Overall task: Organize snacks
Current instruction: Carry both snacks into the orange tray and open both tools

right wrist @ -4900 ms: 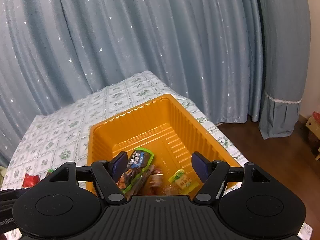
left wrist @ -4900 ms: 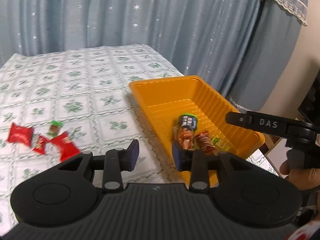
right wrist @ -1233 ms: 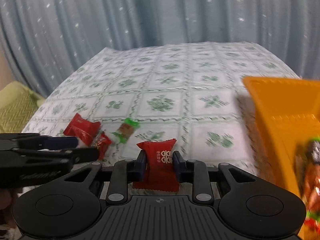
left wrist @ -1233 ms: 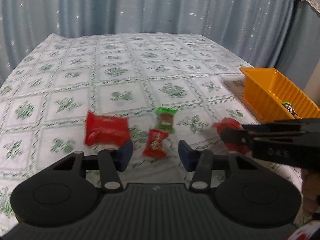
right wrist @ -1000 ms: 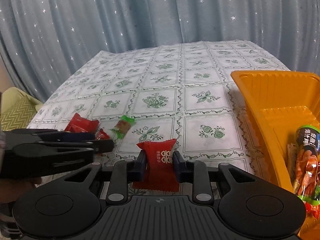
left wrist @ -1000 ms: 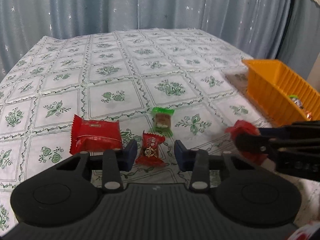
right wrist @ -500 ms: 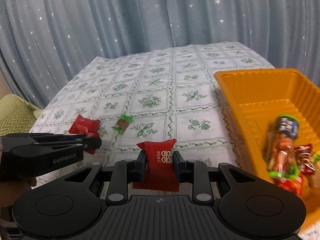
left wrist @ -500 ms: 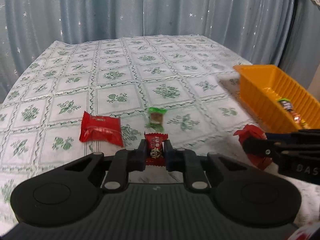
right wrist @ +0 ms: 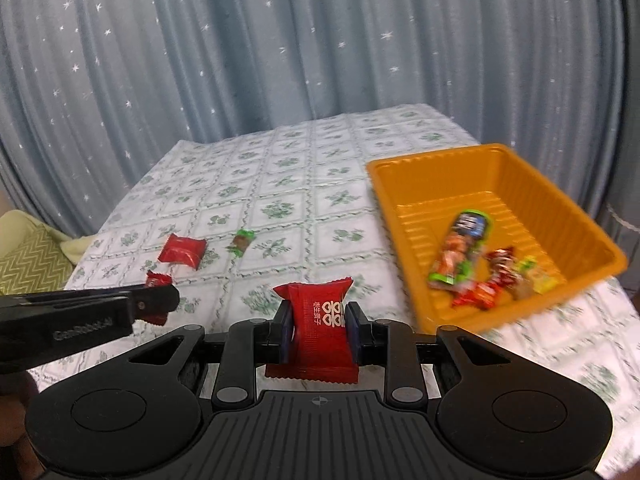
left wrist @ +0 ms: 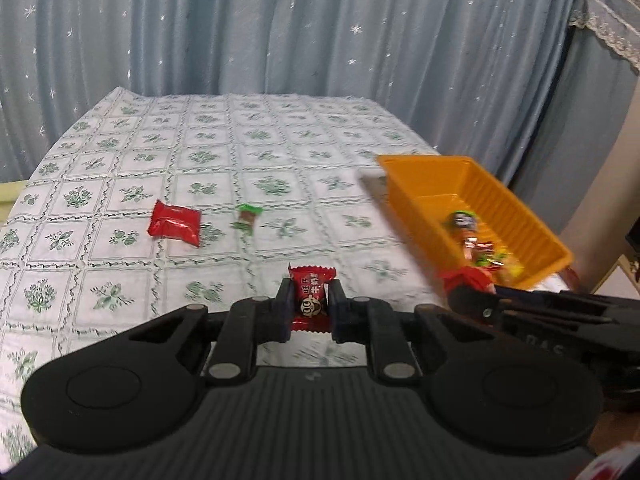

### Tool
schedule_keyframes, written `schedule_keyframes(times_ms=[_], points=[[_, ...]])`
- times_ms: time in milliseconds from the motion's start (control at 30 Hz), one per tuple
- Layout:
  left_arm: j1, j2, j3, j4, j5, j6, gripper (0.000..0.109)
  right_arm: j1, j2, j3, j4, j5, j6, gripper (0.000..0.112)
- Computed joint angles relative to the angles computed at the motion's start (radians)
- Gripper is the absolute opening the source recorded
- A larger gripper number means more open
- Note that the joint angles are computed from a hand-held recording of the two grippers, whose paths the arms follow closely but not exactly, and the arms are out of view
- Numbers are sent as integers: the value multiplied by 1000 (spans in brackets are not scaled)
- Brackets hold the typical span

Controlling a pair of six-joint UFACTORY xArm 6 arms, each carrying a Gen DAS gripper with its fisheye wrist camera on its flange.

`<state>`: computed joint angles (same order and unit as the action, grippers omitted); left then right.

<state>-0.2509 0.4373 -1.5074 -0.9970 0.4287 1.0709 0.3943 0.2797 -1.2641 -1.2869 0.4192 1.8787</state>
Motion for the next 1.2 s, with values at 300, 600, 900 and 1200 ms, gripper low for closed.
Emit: schedule_keyframes(times_ms=[300,600,900,1200], points=[[-38,-147,154,-58,15,43,15,40,-160,151,14,82,49,28],[-76,-180,168,-53,10,52,15,34,-245,226,-19,105,109,28],[-101,-162,139,-39,23,43,15,7,-293,276,-34,110,136,28],[-138,-82,28,-4,67,13,15,-56,-343,324,-61,114,159,28]])
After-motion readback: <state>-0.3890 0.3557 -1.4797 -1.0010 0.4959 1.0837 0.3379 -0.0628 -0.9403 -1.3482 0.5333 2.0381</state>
